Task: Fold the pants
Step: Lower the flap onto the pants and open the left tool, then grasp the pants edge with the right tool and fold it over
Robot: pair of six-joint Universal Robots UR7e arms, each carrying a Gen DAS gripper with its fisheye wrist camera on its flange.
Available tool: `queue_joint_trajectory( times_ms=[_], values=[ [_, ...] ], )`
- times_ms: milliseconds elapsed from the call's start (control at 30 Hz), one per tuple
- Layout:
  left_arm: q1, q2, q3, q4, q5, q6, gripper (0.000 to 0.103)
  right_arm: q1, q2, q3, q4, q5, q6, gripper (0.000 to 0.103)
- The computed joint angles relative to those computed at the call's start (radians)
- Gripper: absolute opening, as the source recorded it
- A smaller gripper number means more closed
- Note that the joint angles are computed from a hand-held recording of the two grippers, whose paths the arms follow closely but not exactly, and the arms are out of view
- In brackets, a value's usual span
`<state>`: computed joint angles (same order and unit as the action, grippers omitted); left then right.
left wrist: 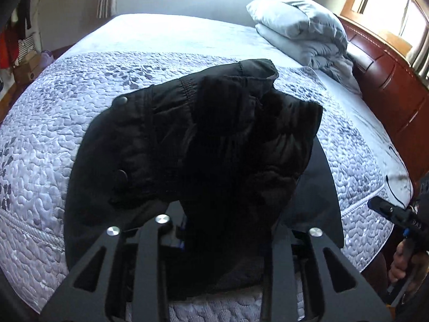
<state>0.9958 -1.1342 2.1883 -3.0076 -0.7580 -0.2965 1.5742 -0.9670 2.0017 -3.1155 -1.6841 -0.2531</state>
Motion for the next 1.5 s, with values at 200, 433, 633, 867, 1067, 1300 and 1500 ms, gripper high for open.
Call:
queue_joint_trajectory(
  times_ms=[200, 433, 633, 867, 1067, 1300, 1500],
  values=[
    [0.026, -0.012, 0.006, 0.011, -0.096, 0.008, 0.068, 0.010, 0.009, -0.007, 0.007, 0.011, -0.009, 0.061],
    [0.046, -0.087, 0.047, 0.013, -0.226, -0.007, 0.087, 0.042, 0.038, -0.047, 0.051, 0.034, -0.024, 0.066],
    [0.064, -0.180, 0.091, 0.003, -0.150, -0.089, 0.089, 0.084, 0.092, -0.127, 0.159, 0.067, -0.042, 0.076],
    [0.126, -0.217, 0.055, 0.157, -0.042, -0.209, 0.091, 0.126, 0.192, -0.275, 0.349, 0.092, -0.005, 0.081],
    [0.164, -0.221, 0.037, 0.201, -0.051, -0.202, 0.092, 0.136, 0.246, -0.349, 0.417, 0.121, 0.022, 0.083],
    [0.181, -0.226, 0.040, 0.201, -0.075, -0.183, 0.095, 0.150, 0.303, -0.407, 0.464, 0.105, 0.043, 0.084],
    [0.196, -0.246, 0.046, 0.229, -0.101, -0.209, 0.096, 0.148, 0.343, -0.446, 0.514, 0.120, 0.061, 0.065]
  ],
)
